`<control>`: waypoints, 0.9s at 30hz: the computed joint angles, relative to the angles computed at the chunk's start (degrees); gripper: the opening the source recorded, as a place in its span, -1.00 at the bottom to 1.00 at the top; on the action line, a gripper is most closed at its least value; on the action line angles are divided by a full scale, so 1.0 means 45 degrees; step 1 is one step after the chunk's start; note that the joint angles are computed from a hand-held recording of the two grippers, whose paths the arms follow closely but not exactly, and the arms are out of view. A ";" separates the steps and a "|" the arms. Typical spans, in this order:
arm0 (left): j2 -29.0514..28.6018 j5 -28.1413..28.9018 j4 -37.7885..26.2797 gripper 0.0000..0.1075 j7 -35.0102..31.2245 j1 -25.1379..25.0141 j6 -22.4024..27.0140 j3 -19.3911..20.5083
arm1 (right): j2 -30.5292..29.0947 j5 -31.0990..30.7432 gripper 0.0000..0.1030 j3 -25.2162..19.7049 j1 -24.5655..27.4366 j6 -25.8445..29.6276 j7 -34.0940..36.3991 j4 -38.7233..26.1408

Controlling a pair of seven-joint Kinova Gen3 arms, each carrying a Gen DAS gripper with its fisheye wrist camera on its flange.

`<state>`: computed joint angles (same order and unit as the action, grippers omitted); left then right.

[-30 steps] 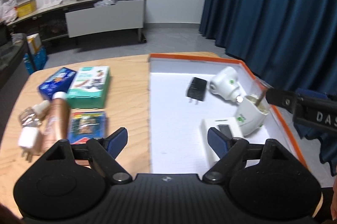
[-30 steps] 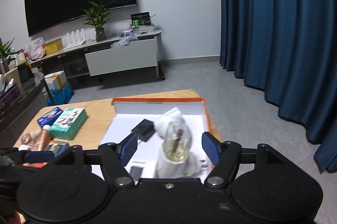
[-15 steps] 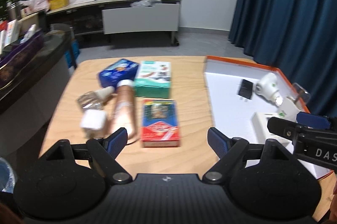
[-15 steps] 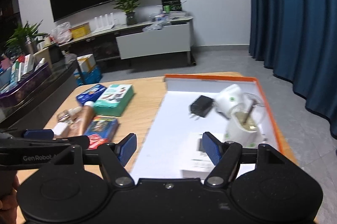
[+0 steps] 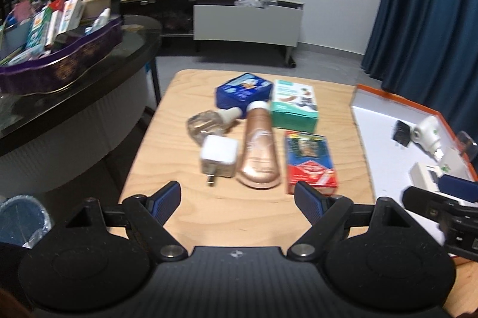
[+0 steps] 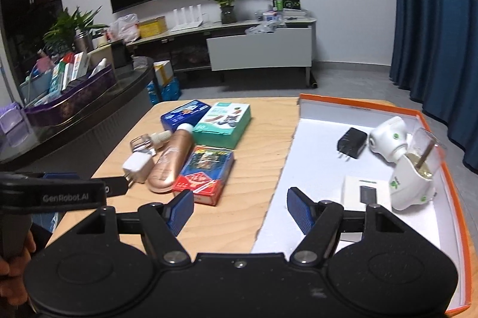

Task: Organize rigid objects
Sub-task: 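Move both tools open back toward the items on the table, then grasp the white plug charger with the left tool while the right tool grasps the blue-red card pack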

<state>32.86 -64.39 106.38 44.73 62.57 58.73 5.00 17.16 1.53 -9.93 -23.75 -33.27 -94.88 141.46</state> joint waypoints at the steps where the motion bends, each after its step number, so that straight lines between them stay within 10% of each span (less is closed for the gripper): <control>1: -0.0016 0.0002 0.0111 0.58 0.0090 -0.0057 -0.0068 -0.0035 | 0.0041 0.0002 0.59 -0.0013 -0.0017 -0.0032 -0.0004 -0.0011; 21: 0.0748 -0.1967 0.1044 0.32 0.0095 -0.1782 -0.2384 -0.0849 | 0.0923 0.0885 0.58 -0.0130 0.0284 0.0284 -0.0040 -0.0882; 27: 0.0830 -0.2617 0.1192 -0.21 0.0110 -0.1955 -0.2745 -0.0862 | 0.1341 0.1023 0.58 -0.0288 0.0311 0.1077 -0.0252 -0.1704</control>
<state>36.60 -76.17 111.74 45.22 53.77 46.38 1.12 23.20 6.13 -11.22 -22.36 -28.43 -96.02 133.80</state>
